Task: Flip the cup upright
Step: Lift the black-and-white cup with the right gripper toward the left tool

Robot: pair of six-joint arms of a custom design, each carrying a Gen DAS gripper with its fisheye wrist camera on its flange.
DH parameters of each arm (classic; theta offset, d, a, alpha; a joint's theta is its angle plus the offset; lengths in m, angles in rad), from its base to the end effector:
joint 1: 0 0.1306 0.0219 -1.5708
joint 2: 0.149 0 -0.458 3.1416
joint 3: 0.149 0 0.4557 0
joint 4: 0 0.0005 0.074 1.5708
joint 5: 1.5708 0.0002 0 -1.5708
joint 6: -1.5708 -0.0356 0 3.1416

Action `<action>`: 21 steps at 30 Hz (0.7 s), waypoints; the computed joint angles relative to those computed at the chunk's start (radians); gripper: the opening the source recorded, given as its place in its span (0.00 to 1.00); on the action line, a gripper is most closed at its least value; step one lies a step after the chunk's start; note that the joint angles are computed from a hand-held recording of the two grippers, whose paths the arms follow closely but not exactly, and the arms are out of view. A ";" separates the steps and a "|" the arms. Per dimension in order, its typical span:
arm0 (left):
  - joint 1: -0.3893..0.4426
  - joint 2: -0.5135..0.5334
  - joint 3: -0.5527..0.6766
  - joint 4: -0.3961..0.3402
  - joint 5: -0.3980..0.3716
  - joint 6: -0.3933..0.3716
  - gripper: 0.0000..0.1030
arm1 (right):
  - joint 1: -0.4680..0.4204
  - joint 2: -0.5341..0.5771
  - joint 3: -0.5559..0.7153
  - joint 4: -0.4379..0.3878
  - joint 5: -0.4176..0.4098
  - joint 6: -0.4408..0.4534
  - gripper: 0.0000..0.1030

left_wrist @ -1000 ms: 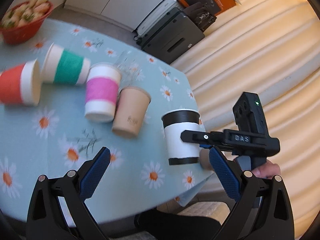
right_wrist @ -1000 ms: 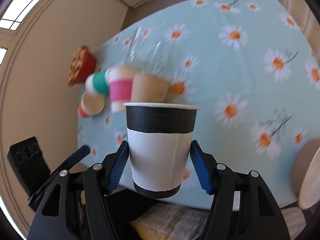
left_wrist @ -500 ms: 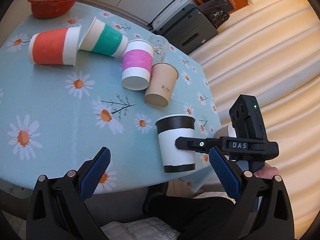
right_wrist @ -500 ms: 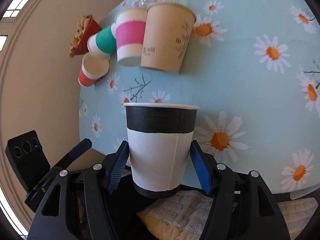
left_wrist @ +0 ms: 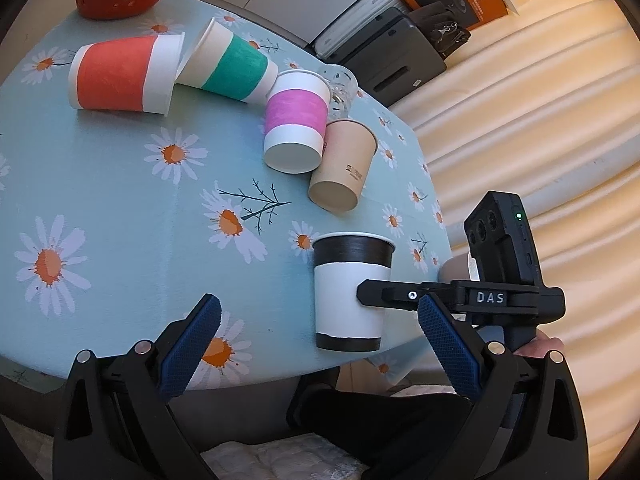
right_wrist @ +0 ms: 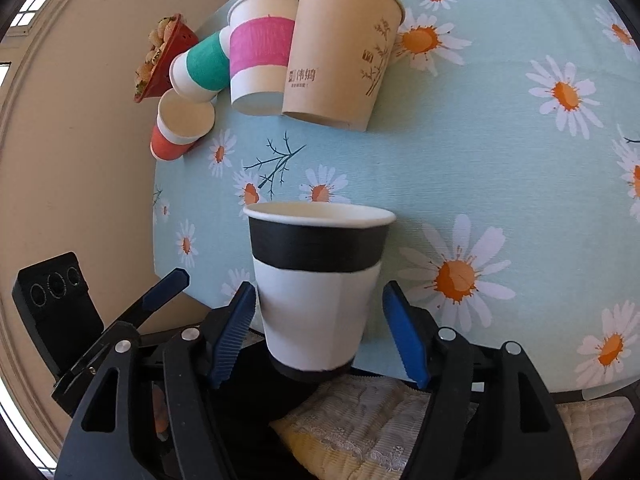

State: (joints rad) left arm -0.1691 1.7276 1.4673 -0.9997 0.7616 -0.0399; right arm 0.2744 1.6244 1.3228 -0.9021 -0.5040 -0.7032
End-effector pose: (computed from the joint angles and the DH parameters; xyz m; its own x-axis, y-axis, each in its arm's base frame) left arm 0.6172 -0.1308 0.3550 -0.9246 0.1872 -0.3318 0.3670 0.6709 -0.6443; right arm 0.5603 0.1751 0.3456 -0.9466 0.3218 0.0177 0.2728 0.7707 0.5759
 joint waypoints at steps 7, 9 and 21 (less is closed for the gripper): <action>-0.012 -0.005 -0.001 -0.001 -0.016 0.008 0.93 | -0.021 -0.057 -0.033 0.008 0.010 -0.014 0.64; -0.016 -0.006 0.001 -0.003 -0.023 0.009 0.93 | -0.029 -0.078 -0.048 0.012 0.012 -0.016 0.64; -0.100 0.008 0.053 -0.065 -0.155 -0.007 0.93 | -0.066 -0.255 -0.156 0.024 0.030 0.010 0.64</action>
State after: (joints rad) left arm -0.2688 1.7357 1.5202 -1.0652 0.6068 -0.0470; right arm 0.2082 1.3694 1.1671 -0.8783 -0.4738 -0.6935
